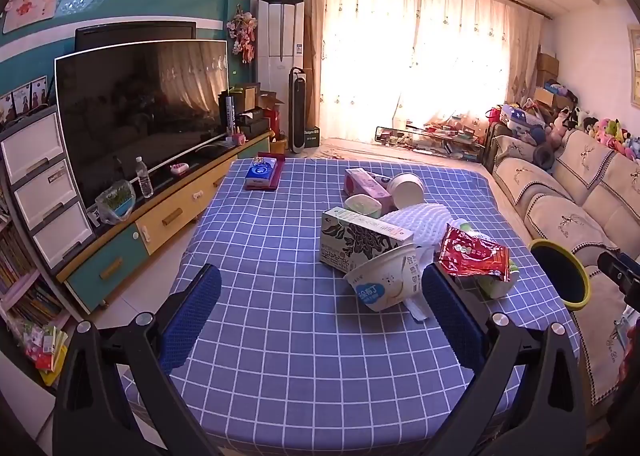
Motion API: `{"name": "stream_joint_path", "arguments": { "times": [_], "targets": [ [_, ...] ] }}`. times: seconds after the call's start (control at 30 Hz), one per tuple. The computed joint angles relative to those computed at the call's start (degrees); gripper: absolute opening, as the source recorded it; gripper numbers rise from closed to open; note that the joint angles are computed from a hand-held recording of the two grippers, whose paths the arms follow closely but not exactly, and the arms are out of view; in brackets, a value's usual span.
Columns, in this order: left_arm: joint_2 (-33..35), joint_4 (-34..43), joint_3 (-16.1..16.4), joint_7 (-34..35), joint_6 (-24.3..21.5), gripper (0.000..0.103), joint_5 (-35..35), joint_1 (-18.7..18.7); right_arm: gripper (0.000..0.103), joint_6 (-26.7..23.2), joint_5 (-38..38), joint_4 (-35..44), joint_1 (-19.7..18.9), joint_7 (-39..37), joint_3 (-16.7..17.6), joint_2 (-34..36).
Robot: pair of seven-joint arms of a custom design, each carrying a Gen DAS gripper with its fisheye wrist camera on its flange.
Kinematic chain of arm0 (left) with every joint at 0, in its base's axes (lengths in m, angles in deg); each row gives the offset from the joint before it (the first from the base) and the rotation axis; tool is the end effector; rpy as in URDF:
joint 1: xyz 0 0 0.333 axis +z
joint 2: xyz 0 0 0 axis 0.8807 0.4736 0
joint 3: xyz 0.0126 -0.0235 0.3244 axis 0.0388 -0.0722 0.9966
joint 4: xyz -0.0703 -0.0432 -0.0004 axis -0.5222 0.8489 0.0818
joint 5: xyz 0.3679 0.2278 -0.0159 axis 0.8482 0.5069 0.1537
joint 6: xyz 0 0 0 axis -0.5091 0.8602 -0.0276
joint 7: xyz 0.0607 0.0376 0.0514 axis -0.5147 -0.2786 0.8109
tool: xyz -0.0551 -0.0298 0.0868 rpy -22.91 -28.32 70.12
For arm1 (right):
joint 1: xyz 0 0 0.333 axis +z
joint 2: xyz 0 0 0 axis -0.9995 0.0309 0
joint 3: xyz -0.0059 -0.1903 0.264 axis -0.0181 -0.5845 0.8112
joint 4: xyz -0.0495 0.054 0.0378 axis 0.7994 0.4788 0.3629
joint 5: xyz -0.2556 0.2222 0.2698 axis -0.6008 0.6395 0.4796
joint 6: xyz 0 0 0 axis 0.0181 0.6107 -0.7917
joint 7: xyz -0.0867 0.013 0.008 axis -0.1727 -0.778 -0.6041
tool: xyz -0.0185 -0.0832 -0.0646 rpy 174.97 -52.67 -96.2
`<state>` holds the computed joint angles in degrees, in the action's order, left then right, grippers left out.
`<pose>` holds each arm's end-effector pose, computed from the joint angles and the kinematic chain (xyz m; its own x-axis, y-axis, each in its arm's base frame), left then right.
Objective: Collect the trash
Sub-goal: 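Move the right gripper toward the red snack wrapper on the table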
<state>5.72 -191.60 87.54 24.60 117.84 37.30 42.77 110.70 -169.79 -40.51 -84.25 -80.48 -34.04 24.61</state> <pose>0.6298 -0.2551 0.5049 -0.3067 -0.9516 0.0211 -0.4795 0.1353 -0.8671 0.5407 0.1208 0.4857 -0.3664 -0.9220 -0.1251 -0.4089 0.2803 -0.8684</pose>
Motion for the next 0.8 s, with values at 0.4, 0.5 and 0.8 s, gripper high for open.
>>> {"name": "stream_joint_path", "arguments": {
  "times": [0.4, 0.5, 0.8],
  "targets": [
    [1.4, 1.0, -2.4, 4.5, -0.5, 0.099, -4.7, 1.6, 0.097, 0.3, 0.4, 0.4, 0.1, -0.3, -0.2, 0.8],
    [1.6, 1.1, -1.9, 5.0, -0.5, 0.099, -5.2, 1.0, 0.097, 0.5, 0.5, 0.7, 0.2, -0.4, -0.3, 1.4],
    [1.9, 1.6, -3.1, 7.4, -1.8, 0.099, -7.5, 1.9, 0.097, 1.3, 2.8, 1.2, 0.3, -2.7, -0.9, 2.2]
  ]
}}
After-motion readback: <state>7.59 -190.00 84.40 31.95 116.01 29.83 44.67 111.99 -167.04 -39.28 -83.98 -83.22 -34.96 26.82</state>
